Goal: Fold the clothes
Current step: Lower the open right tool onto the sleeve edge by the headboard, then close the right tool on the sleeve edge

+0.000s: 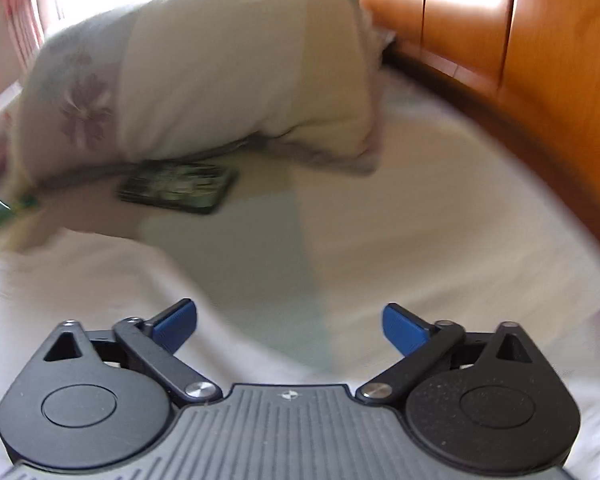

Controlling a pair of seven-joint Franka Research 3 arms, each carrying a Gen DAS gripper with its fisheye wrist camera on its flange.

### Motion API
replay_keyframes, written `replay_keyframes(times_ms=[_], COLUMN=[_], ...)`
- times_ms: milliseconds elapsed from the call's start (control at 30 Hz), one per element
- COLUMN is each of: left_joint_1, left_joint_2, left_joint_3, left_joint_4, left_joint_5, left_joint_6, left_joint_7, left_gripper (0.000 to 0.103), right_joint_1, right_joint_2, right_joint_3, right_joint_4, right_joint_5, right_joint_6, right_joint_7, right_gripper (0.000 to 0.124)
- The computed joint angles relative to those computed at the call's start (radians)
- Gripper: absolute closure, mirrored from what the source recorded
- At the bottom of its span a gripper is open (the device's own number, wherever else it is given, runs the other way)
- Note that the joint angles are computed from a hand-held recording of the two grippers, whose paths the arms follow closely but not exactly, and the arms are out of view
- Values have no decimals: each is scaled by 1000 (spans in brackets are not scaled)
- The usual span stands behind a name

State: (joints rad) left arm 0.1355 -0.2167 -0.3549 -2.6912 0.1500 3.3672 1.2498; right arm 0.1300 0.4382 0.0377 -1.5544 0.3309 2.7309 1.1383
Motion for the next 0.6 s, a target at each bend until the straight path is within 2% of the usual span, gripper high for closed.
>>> replay_keyframes(times_ms=[33, 67, 133, 267, 300, 367, 500, 600], left_joint_1=[-1, -2, -4, -2, 0, 3, 7, -5], left_joint_2=[1, 1, 2, 2, 1, 1, -2, 1], left_joint_3=[1, 3, 6, 3, 1, -3, -8, 8], left_joint_4=[1, 1, 1, 1, 1, 1, 1, 1], left_joint_5=[0, 1, 2, 0, -2, -3, -2, 4], left_joint_6=[0, 0, 0, 0, 0, -1, -3, 0], left_joint_7=[0, 1, 1, 2, 3, 5, 5, 2], left_gripper=[1, 1, 1, 1, 1, 1, 1, 1], right_joint_1=[40, 48, 3, -3, -9, -16, -33, -58], right_joint_2=[13, 23, 32, 8, -1, -10, -14, -5], right_joint_3=[-50, -66, -20, -7, 5, 16, 38, 51], right_joint_4=[4, 16, 24, -52, -80, -97, -93, -59], right_joint_5=[-87, -116, -83, -114, -104, -88, -38, 34], right_joint_6=[28, 10, -34, -16, 23, 35, 6, -63], right_joint_7=[33, 41, -22, -161, -202, -251, -346, -368], right_gripper=[38, 47, 52, 66, 67, 73, 81, 83])
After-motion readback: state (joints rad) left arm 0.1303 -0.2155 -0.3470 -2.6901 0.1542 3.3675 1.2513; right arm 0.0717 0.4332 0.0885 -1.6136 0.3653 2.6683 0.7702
